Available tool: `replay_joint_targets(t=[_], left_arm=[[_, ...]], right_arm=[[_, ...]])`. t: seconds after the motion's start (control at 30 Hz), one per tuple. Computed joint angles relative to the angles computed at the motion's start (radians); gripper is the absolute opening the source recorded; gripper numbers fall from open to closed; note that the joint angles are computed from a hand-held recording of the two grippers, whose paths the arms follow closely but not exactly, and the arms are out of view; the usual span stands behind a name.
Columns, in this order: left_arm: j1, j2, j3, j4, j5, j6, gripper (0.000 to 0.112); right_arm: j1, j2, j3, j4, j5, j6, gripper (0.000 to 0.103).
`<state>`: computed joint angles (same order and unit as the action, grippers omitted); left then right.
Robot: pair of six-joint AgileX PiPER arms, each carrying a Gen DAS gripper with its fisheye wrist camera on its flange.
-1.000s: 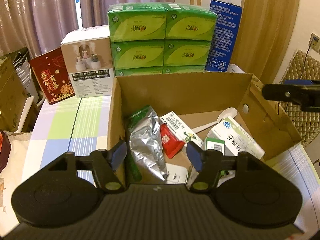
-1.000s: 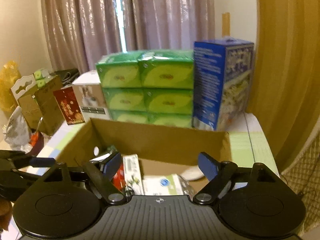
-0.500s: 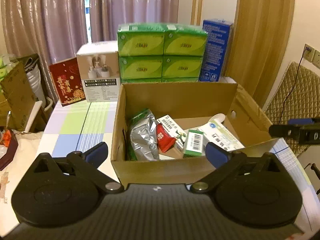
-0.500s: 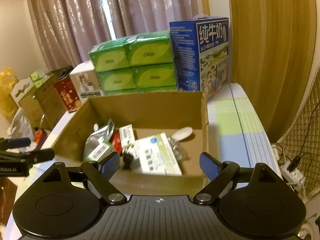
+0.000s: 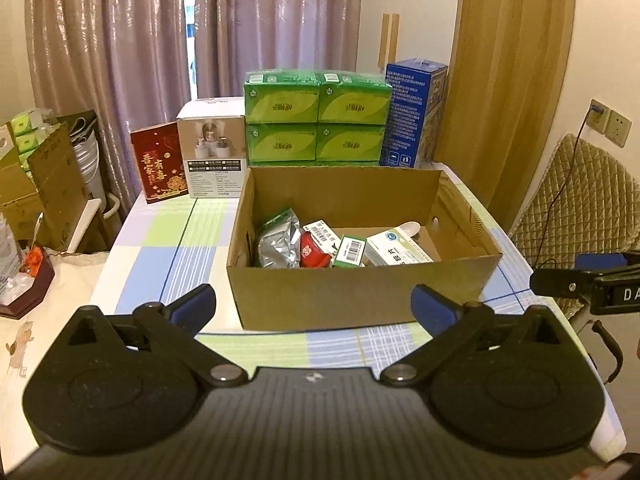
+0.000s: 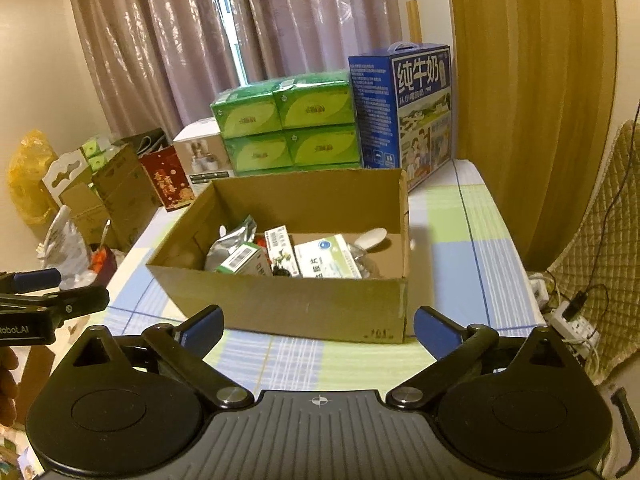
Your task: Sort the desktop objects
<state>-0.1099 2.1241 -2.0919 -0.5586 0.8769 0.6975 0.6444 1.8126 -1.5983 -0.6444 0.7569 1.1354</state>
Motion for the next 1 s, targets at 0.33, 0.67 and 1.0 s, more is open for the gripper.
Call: replay_joint_targets(t=[0.33,0.67,1.0], left_arm=[[0.047,-0.2,0.285,-0.057,-0.066,0.061,0.102],[0.096,-0.361,0.477,-0.128,-0.071,0.112,0.102],[0.124,-0.496,0.604,-0.141,-0.061,0.09,0.102]], right_arm=[[0.091,-0.11,0.09,-0.049,0.075,0.097,0.101],[0.224,-0.206,0.167,-0.139,0.202,0.232,0.101],[0.335,-0.271,0.215,-0.189,0.303,0.321,0.101]])
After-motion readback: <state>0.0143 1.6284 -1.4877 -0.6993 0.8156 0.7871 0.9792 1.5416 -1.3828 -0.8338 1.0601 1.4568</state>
